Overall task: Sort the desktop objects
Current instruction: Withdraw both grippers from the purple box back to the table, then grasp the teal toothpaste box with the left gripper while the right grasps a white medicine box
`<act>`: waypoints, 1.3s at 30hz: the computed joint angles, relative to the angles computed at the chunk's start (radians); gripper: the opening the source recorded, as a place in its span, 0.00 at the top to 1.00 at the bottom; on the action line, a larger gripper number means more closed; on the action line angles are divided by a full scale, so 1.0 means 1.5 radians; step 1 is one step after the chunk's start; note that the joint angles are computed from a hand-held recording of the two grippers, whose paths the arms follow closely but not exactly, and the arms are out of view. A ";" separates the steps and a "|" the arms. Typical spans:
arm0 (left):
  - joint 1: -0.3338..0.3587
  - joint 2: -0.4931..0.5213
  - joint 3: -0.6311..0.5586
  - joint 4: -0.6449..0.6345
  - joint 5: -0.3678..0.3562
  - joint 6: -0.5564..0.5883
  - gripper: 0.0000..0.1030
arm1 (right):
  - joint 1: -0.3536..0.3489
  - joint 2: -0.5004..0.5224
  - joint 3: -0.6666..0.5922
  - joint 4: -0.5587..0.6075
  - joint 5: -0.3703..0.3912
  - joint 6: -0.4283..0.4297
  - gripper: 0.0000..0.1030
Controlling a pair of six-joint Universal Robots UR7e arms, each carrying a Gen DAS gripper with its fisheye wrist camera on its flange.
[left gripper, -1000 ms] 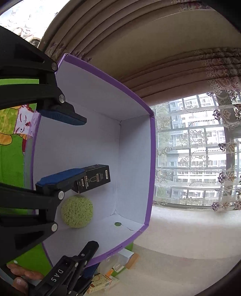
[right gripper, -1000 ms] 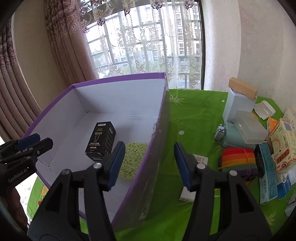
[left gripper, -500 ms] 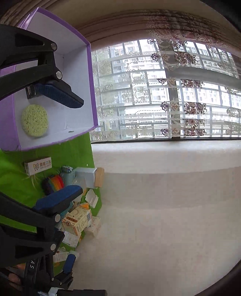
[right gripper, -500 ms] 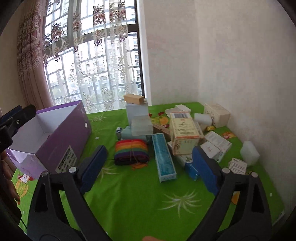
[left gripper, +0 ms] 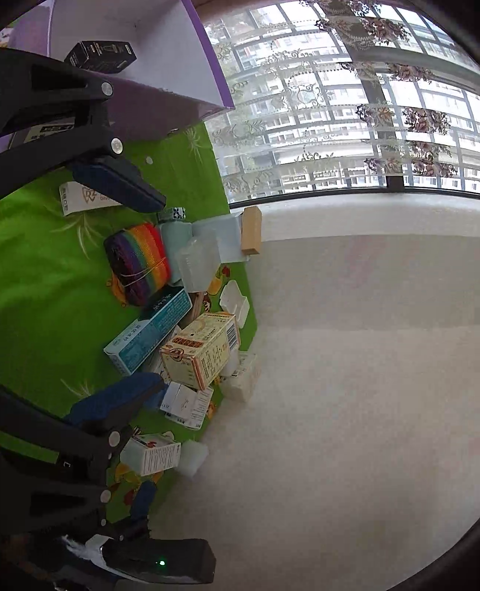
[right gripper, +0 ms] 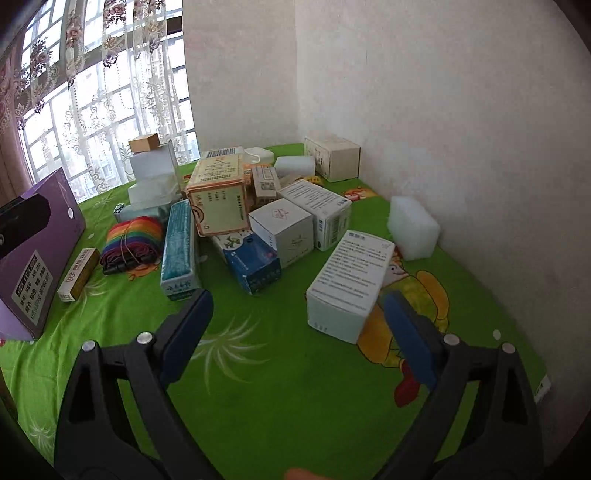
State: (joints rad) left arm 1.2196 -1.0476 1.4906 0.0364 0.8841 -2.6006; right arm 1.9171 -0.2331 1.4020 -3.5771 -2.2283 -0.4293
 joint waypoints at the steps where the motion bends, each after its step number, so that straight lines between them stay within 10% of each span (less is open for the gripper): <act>1: 0.001 0.013 -0.015 0.018 -0.001 -0.012 0.16 | -0.003 -0.002 -0.001 0.008 -0.001 0.006 0.09; 6: 0.015 0.091 -0.126 0.163 0.004 -0.129 0.36 | -0.013 -0.010 -0.005 0.053 -0.014 0.045 0.09; 25: 0.041 0.324 -0.454 0.502 -0.031 -0.379 0.43 | -0.030 -0.022 -0.040 0.189 -0.033 0.141 0.22; 29: 0.038 0.333 -0.460 0.507 -0.052 -0.355 0.60 | -0.029 -0.020 -0.042 0.185 -0.038 0.131 0.31; 39: 0.034 0.260 -0.347 0.441 -0.048 -0.330 0.65 | -0.034 -0.037 -0.010 0.160 -0.004 0.126 0.55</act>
